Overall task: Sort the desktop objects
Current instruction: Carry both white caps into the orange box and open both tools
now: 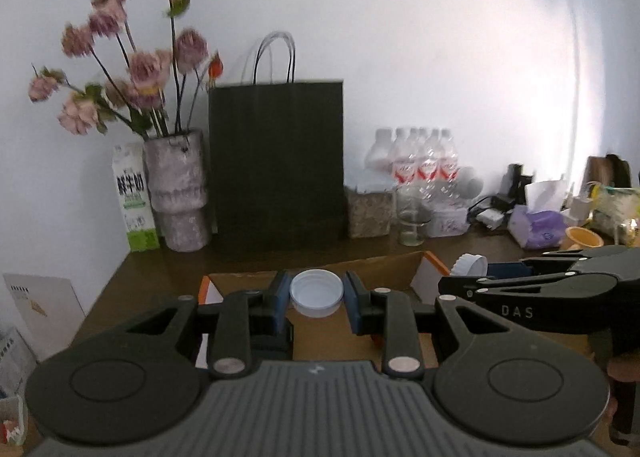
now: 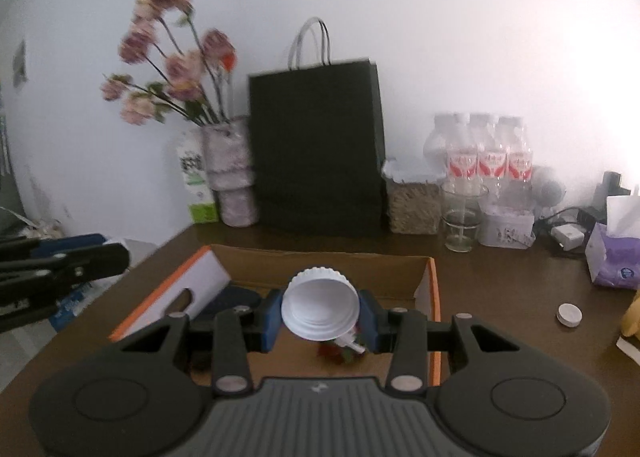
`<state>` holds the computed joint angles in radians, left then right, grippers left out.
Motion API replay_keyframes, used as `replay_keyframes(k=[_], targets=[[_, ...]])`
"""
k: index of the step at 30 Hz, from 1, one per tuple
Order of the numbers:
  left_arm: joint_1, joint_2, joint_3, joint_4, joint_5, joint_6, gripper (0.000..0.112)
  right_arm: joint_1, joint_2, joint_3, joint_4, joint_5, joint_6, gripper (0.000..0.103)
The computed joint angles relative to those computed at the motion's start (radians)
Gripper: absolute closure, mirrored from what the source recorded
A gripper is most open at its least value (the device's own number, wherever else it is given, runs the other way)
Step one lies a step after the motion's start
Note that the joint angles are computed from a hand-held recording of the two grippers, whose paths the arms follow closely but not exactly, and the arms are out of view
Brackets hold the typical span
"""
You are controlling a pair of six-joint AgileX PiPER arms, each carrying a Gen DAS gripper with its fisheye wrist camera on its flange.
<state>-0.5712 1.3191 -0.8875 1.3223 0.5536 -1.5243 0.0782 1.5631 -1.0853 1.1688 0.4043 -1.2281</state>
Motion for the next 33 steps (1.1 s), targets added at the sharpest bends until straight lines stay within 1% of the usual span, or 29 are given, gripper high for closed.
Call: replay_keyframes(k=[2,3,5,6,7,8,10,12,15,17,19,21,23,24,26,28,30,32,33], targets=[[0.077,0.079,-0.079,-0.116,-0.060,0.118,0.083,0.015,0.073,-0.090,-0.138,-0.006,0.144,0.064],[0.105,0.116,-0.116,-0.169,-0.078,0.172,0.083,0.026,0.118,-0.148,-0.232,-0.002,0.241,0.064],[0.155,0.208,-0.205,-0.273,-0.095,0.283,0.083,0.040,0.204,-0.263,-0.400,0.020,0.418,0.064],[0.171,0.240,-0.228,-0.284,-0.102,0.294,0.083,0.047,0.243,-0.318,-0.473,0.034,0.495,0.064],[0.181,0.283,-0.261,-0.270,-0.099,0.287,0.083,0.052,0.273,-0.359,-0.526,0.046,0.549,0.064],[0.186,0.324,-0.296,-0.261,-0.089,0.290,0.083,0.062,0.319,-0.425,-0.612,0.070,0.636,0.064],[0.193,0.393,-0.367,-0.315,-0.061,0.358,0.083,0.077,0.403,-0.541,-0.743,0.122,0.761,0.064],[0.223,0.467,-0.457,-0.444,-0.055,0.492,0.083,0.091,0.495,-0.666,-0.849,0.182,0.862,0.064],[0.258,0.570,-0.596,-0.644,-0.010,0.699,0.083,0.109,0.628,-0.858,-0.964,0.286,0.969,0.064],[0.282,0.639,-0.686,-0.768,0.034,0.818,0.083,0.113,0.700,-0.964,-0.995,0.353,0.993,0.064],[0.297,0.690,-0.743,-0.837,0.063,0.889,0.083,0.124,0.764,-1.061,-1.039,0.418,1.019,0.064],[0.299,0.723,-0.766,-0.852,0.075,0.914,0.083,0.134,0.809,-1.126,-1.080,0.462,1.039,0.064],[0.296,0.749,-0.776,-0.845,0.079,0.928,0.083,0.135,0.834,-1.155,-1.083,0.481,1.029,0.064],[0.300,0.756,-0.778,-0.860,0.076,0.949,0.083,0.137,0.843,-1.164,-1.090,0.485,1.032,0.064],[0.303,0.769,-0.785,-0.874,0.079,0.965,0.083,0.141,0.841,-1.147,-1.104,0.466,1.032,0.065],[0.298,0.777,-0.782,-0.848,0.079,0.959,0.083,0.145,0.840,-1.141,-1.111,0.460,1.034,0.064],[0.294,0.783,-0.784,-0.836,0.084,0.953,0.082,0.147,0.833,-1.128,-1.111,0.452,1.029,0.061],[0.289,0.778,-0.776,-0.821,0.084,0.937,0.079,0.143,0.831,-1.130,-1.090,0.457,1.012,0.054],[0.286,0.775,-0.773,-0.807,0.082,0.930,0.073,0.142,0.819,-1.113,-1.073,0.449,1.002,0.051]])
